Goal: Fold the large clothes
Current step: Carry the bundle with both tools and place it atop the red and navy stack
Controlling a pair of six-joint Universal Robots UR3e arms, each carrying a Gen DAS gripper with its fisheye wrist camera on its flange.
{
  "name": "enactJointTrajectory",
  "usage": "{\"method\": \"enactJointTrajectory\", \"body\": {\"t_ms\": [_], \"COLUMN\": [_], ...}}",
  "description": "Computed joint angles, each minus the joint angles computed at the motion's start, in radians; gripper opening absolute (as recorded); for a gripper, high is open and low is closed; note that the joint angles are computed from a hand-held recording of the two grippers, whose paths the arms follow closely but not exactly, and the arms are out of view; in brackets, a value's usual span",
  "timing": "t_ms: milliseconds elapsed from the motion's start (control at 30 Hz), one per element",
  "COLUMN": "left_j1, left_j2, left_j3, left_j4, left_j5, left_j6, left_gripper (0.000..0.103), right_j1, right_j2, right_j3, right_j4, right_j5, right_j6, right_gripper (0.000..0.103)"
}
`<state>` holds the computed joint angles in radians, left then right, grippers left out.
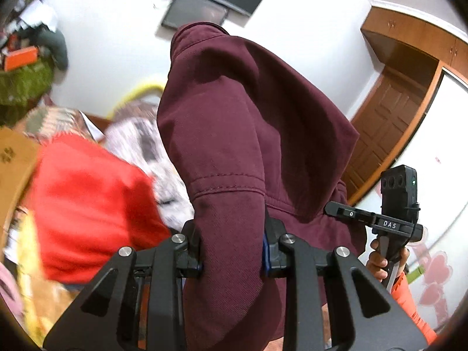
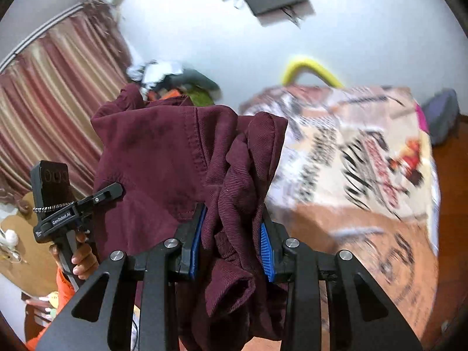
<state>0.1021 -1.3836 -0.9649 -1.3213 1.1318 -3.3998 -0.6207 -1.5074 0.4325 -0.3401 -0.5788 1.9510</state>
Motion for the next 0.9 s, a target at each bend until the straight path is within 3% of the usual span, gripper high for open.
{"method": "enactJointTrajectory", "body": {"t_ms": [100,167,300,467,633,767,900], "left_j1": [0.186,0.311,0.576,0.638,0.646,0.674,0.704], "left_j2": [0.020,0.030,0.040,-0.019,-0.092,-0.118,-0.141], "left_j3": [0.106,0.152,0.172,0.106,-0.085,-0.273,-0.340], "left_j4": [-0.140,-0.223,-0.355,-0.319,-0.195,-0.038,0.005], "left_j5": [-0.104,-0.185,-0.366,-0.345,-0.275,-0.253,-0.277], "left_j6": [0.101,0.168,0.307,0.364,0.397,0.399,0.417], "left_gripper": [0.027,0.027,0.027,0.027,0.029,0.043,0.054], "right_j1": [0.145,0.260,0.433,0.613,0.724,0.783,0.762], "right_j2": [0.003,0.014,0.077,0.244,0.443,0.585,0.647], "right_j3": [0.078,0.161,0.244,0.229,0.090,0.019,0.055], "right_j4": [-0.235,-0.475,-0.858,-1.173,-1.238,-1.260,-1.304], "right_j5": [0.053,0.074,0.063,-0.007,-0.092,-0.165,-0.096], "right_j6": [0.202,0.384,0.676,0.936,1.035,1.088,1.120], "right_gripper": [0.030,0.030,0.030,0.030,0.030,0.032,0.035]}}
